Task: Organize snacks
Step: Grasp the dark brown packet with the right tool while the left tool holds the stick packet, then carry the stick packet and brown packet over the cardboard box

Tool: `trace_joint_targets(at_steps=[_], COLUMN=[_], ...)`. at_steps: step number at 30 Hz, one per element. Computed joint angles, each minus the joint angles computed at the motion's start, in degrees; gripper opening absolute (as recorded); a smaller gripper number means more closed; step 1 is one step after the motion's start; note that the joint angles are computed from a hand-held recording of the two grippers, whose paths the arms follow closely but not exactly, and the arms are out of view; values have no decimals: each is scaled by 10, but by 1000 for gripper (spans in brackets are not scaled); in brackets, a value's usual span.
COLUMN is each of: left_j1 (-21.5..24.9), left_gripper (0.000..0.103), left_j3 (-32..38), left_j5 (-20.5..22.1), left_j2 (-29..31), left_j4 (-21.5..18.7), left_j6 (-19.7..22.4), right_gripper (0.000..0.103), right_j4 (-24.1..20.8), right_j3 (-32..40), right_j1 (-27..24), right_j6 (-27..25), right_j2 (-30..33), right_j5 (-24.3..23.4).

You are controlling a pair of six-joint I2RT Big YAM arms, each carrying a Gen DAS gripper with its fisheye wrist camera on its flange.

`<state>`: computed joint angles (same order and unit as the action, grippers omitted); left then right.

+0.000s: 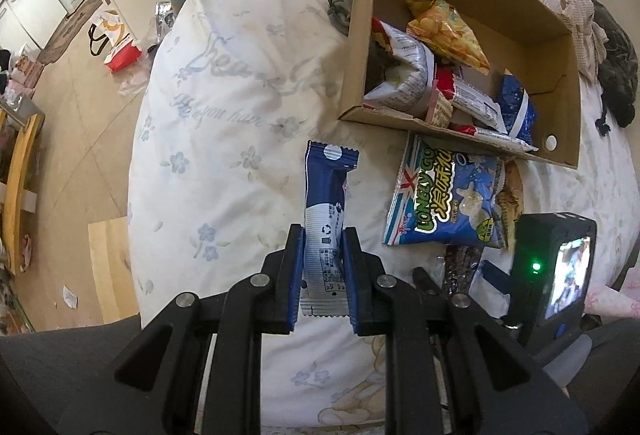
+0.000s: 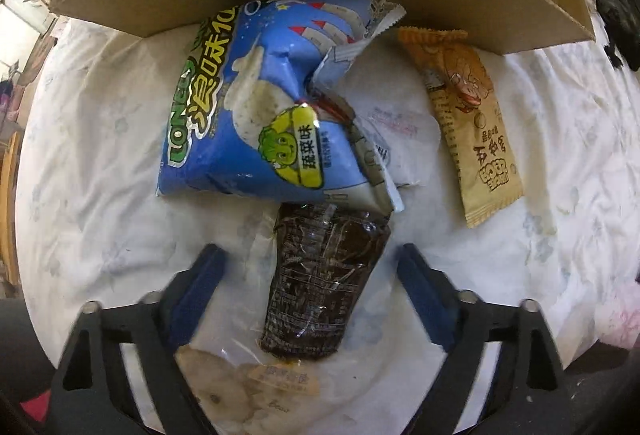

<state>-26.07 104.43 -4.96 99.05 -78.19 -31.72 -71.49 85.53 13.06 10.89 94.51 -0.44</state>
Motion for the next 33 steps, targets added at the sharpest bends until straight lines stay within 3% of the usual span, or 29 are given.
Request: trace_joint_targets(at_steps=[4, 8, 15, 24, 29, 33], left_j1=[0, -3, -3, -3, -4, -9], left_gripper=[16, 16, 16, 16, 16, 16], left_j3=[3, 7, -3, -17, -31, -32], left_j5=[-2, -10, -12, -26, -40, -59], left_j2=[2, 4, -2, -16, -36, -51], left_j4=[-2, -3, 1, 8, 34, 56], left_j6=[-1, 4, 2, 0, -1, 1], right_gripper=[58, 52, 50, 50, 50, 50], right_j4=[0, -9, -37, -76, -51, -11], right_j3=[-8, -19, -30, -31, -39, -25], right_j1=[-22, -46, -85, -146, -168, -186], right_j6=[-26, -31, -54, -40, -34, -35], right_j2=[-15, -35, -77, -117, -163, -187], right_j5=[-46, -96, -148, -276, -336, -344])
